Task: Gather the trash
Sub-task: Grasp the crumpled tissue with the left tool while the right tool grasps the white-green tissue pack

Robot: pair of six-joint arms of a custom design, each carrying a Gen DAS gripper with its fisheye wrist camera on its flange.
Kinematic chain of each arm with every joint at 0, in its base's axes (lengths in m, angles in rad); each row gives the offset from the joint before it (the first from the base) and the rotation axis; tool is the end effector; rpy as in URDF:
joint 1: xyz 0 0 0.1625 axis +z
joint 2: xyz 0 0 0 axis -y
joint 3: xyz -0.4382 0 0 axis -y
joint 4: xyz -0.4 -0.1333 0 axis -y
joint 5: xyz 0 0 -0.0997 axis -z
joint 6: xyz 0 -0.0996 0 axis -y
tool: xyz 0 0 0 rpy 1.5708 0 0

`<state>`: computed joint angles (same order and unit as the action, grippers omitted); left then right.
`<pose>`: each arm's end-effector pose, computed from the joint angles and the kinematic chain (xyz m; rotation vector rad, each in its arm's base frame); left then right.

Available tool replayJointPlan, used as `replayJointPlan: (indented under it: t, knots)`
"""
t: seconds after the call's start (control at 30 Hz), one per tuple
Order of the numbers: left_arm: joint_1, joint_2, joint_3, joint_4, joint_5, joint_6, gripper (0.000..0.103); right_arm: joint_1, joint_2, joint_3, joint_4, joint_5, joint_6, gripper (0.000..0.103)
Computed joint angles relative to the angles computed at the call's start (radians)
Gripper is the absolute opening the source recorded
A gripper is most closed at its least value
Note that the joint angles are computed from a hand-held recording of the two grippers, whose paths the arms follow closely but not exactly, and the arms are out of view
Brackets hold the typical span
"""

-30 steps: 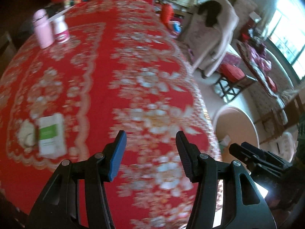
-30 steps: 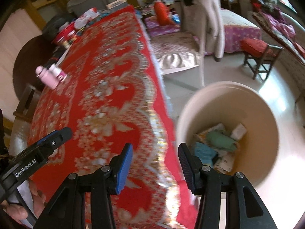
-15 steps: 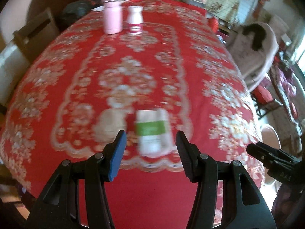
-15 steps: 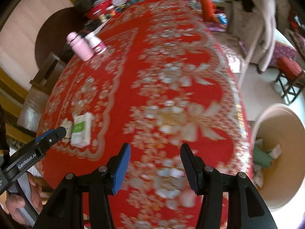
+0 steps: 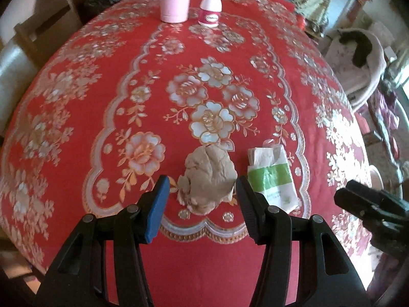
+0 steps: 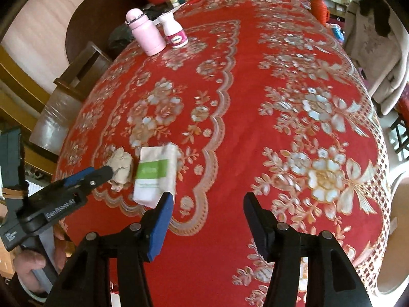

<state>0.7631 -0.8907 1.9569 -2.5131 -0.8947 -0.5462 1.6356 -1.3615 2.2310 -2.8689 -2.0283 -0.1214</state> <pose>-0.2683 -0.5272 0.0636 0.3809 2.4777 -0.4307 0.1200 -0.4702 0.2457 0.1115 -2.6229 0.5531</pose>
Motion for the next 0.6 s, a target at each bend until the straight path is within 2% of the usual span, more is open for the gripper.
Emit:
replayJointPlan:
  t: [0.17,0.23,0.37,0.6]
  knots:
    - [0.032,0.016,-0.015,-0.039,-0.050,0.080,0.050,0.013,0.033,-0.022,-0.003,-0.016,0.025,0.055]
    - [0.038,0.010,-0.011,-0.054,-0.056,0.094,0.026,0.017,0.047,-0.029,-0.004,-0.021,0.033,0.055]
    - [0.053,-0.022,-0.003,-0.045,-0.061,0.094,0.024,0.026,0.074,-0.040,-0.007,-0.020,0.042,0.055]
    - [0.050,-0.074,0.026,-0.017,0.027,0.066,0.024,0.055,0.159,-0.080,-0.006,-0.003,0.050,0.056]
